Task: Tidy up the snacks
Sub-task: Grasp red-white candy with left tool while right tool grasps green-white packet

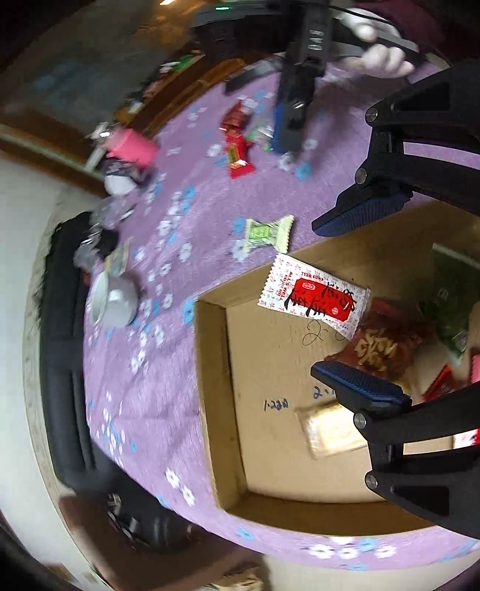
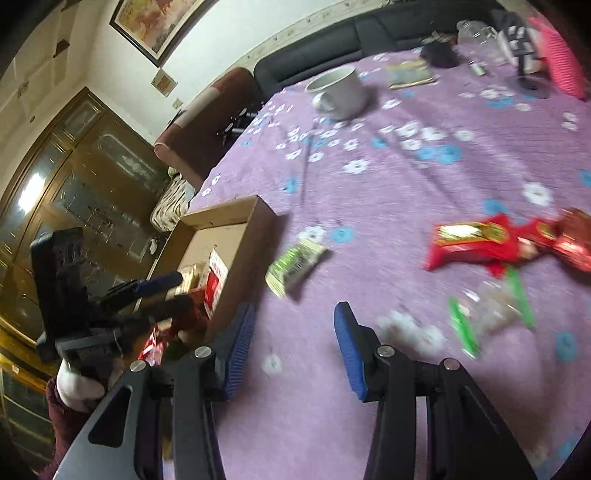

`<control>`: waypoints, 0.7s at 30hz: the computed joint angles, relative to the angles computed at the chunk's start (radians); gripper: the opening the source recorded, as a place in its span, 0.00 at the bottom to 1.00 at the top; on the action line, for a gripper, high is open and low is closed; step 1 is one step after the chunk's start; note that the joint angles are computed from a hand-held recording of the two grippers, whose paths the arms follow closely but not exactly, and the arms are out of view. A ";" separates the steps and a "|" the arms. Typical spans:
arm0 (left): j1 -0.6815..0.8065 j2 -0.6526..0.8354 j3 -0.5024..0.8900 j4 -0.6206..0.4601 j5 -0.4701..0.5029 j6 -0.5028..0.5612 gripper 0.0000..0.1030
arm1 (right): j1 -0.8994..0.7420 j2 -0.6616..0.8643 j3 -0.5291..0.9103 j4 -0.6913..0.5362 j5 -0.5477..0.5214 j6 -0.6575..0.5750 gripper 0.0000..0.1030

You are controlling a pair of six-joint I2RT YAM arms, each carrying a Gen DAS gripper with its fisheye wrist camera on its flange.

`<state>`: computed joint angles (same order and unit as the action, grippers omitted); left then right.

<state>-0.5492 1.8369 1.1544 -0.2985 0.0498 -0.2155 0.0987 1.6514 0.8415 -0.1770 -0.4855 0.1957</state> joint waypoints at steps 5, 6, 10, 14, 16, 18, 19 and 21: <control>-0.012 0.086 0.093 -0.046 0.012 0.077 0.71 | 0.072 0.186 0.167 0.000 0.041 0.099 0.43; -0.012 0.097 0.109 -0.059 0.012 0.084 0.71 | 0.078 0.208 0.189 -0.004 0.052 0.107 0.43; -0.026 0.162 0.173 -0.107 0.021 0.110 0.64 | 0.115 0.270 0.245 -0.010 0.124 0.124 0.41; -0.029 0.148 0.154 -0.085 0.084 0.095 0.34 | 0.131 0.273 0.255 -0.025 0.188 0.084 0.19; -0.046 0.142 0.149 -0.071 0.050 0.082 0.32 | 0.126 0.266 0.236 -0.005 0.187 0.074 0.19; -0.045 0.123 0.125 -0.045 0.054 0.059 0.32 | 0.135 0.238 0.201 0.013 0.210 0.066 0.19; -0.041 0.113 0.111 -0.030 0.063 0.050 0.32 | 0.138 0.226 0.188 0.020 0.217 0.068 0.19; -0.027 0.061 0.052 0.019 0.101 0.017 0.32 | 0.151 0.169 0.130 0.054 0.258 0.078 0.19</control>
<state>-0.5759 1.8976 1.2061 -0.2797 0.1508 -0.1985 0.2500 1.8205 0.9719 -0.1229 -0.2278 0.2738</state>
